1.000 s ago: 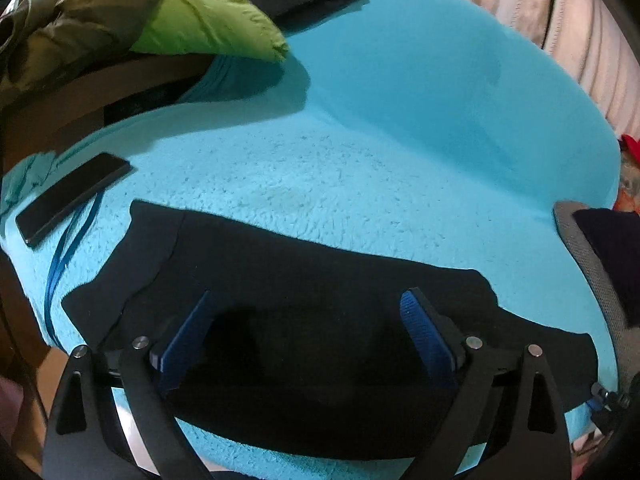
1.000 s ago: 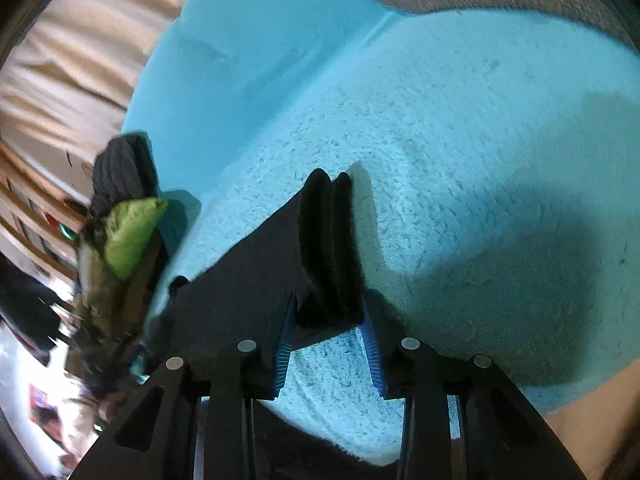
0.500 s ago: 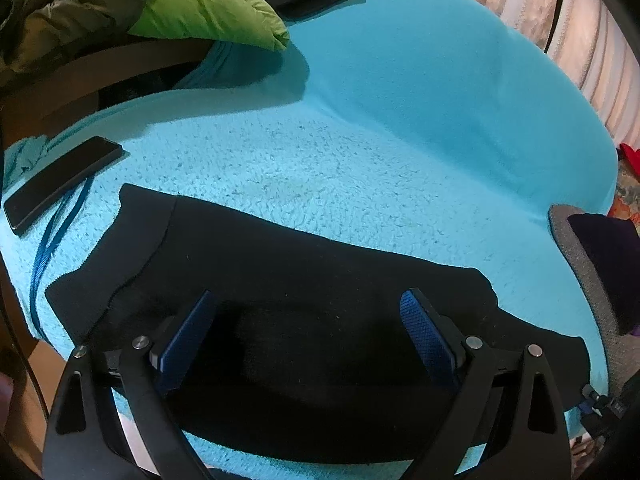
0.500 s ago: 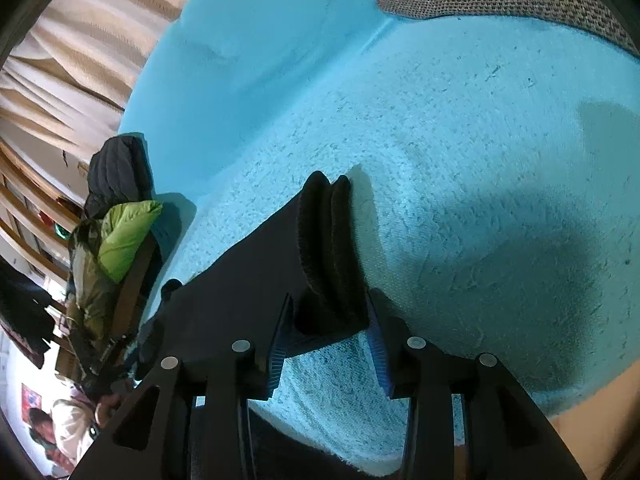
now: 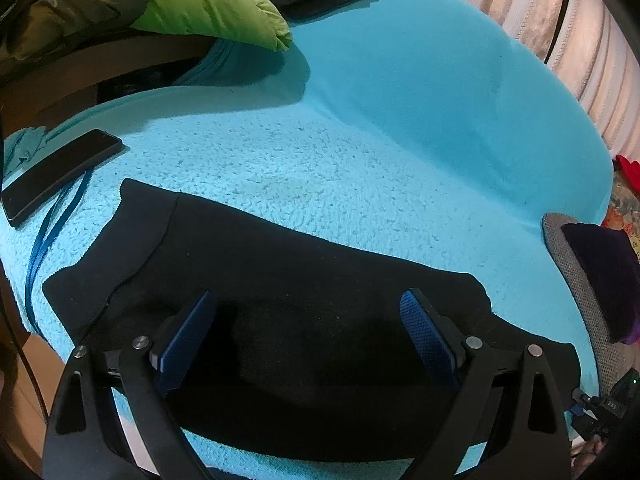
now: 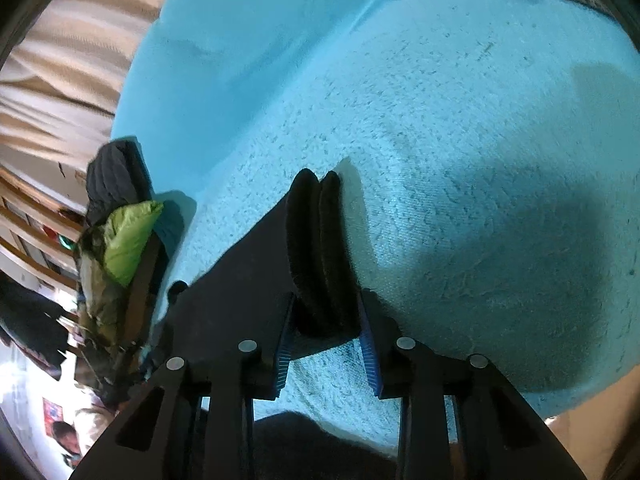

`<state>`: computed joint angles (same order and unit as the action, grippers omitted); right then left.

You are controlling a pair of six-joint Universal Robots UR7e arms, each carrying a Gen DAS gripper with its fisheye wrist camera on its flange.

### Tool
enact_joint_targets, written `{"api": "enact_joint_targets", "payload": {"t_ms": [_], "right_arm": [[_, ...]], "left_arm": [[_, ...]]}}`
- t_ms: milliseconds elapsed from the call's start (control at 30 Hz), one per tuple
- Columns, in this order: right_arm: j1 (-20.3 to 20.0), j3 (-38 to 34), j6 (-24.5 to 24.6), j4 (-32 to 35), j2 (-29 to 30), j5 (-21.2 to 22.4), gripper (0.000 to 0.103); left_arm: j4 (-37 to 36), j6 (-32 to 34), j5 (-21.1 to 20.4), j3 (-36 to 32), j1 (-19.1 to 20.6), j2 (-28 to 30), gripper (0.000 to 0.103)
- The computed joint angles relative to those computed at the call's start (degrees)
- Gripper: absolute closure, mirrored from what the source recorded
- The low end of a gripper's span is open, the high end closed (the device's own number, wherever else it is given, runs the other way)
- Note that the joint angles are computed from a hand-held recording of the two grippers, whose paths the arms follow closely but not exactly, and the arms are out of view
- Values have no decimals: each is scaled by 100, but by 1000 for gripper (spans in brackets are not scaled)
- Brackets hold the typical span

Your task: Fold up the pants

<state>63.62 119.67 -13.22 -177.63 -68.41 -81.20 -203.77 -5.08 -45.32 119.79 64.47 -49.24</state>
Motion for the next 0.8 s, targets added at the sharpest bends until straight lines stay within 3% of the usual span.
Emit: {"api": "enact_joint_targets", "payload": {"t_ms": [100, 300, 400, 533, 633, 700, 800], "right_arm": [[-149, 149, 77, -297, 14, 381, 71], [-247, 218, 320, -430, 23, 647, 71], [-174, 224, 350, -496, 38, 487, 74], [-30, 262, 226, -775, 100, 117, 94], [262, 371, 15, -1281, 168, -402, 94], [499, 400, -178, -1541, 214, -711, 94], [828, 330, -418, -1623, 336, -844, 95]], "left_arm": [[26, 36, 30, -13, -9, 21, 9], [0, 15, 35, -15, -5, 29, 9], [-91, 1, -24, 16, 3, 20, 9], [-719, 47, -107, 112, 14, 49, 9], [-1415, 25, -8, 193, 2, 111, 9], [-1497, -128, -69, 225, 49, 78, 9], [-1370, -389, -275, 249, 160, -9, 9]]}}
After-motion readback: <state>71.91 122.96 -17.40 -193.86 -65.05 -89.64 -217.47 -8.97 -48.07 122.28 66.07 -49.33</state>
